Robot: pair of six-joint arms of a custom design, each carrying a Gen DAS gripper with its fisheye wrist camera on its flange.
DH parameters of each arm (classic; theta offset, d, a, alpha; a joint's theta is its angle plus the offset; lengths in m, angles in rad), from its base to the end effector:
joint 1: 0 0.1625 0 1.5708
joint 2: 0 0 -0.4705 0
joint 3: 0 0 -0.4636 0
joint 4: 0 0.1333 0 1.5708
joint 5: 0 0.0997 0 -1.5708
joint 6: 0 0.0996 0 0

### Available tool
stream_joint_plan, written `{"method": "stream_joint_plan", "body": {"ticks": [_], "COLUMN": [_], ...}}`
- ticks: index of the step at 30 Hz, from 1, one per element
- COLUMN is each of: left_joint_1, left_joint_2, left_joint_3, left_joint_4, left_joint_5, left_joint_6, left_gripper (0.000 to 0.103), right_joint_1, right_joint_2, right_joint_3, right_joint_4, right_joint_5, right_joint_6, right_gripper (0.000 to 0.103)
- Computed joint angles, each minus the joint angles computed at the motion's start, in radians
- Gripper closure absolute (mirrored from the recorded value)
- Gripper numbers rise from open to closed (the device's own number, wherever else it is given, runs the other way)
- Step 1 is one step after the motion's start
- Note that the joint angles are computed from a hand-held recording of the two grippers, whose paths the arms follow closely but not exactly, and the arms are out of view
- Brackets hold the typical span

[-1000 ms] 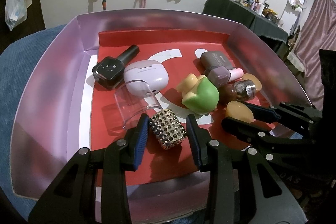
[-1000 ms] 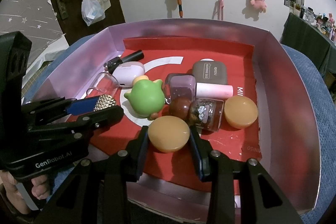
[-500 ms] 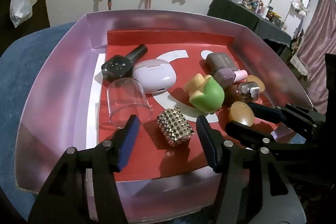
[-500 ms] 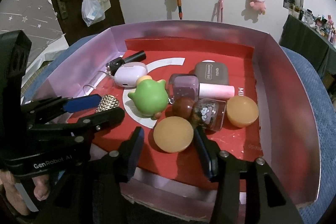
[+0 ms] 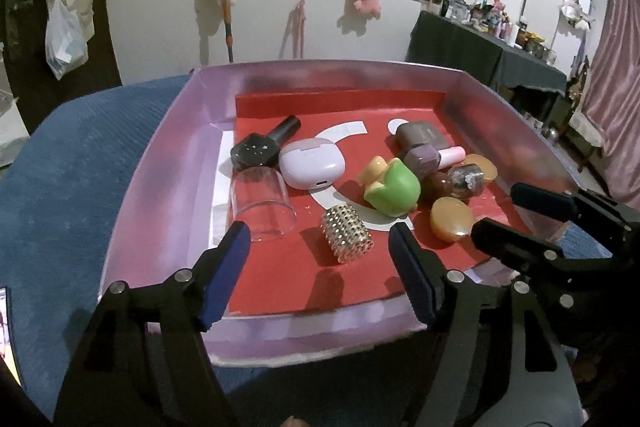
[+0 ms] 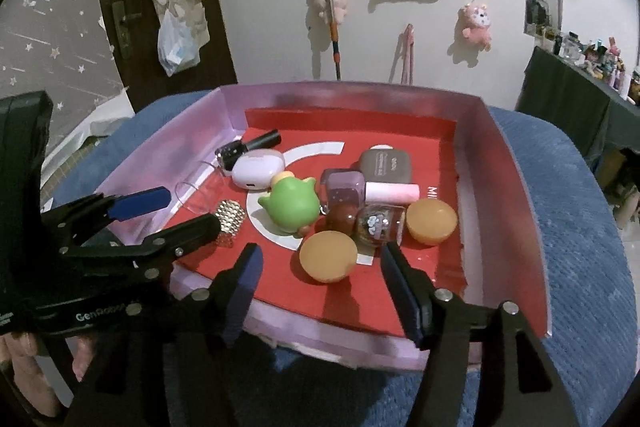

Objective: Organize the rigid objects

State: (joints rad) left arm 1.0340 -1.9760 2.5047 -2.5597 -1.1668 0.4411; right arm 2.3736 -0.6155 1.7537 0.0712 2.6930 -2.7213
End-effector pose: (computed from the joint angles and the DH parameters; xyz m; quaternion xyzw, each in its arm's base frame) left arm -0.0281 -0.3845 0.3233 0.4076 0.8636 -0.2325 0.1844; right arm 0.3903 -0.3164 -0.0624 0.0644 -0.8359 0.4251 0.3412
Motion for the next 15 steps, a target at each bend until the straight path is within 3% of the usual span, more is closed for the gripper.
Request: {"method": "stream_joint_plan", "body": {"ticks": [10,15], "left_joint_1": [-0.003,0.018], "left_joint_2": [-0.072,-0.080], "left_joint_3": [0.030,0.036], "left_joint_4": [-0.012,-0.028], "left_joint_5": [-0.006,-0.015], "left_joint_6": [0.001,0.001], "left_gripper": [0.015,0.011], "right_joint_1": [0.045,0.057], "right_joint_2": [0.038,0.069], "right_joint_3": [-0.013,-0.021], "right_joint_4": [0.012,0.043], "right_joint_5": [0.109,0.164], "right_joint_6": [0.062,0.119], "right_gripper": [0.014,0.010]}}
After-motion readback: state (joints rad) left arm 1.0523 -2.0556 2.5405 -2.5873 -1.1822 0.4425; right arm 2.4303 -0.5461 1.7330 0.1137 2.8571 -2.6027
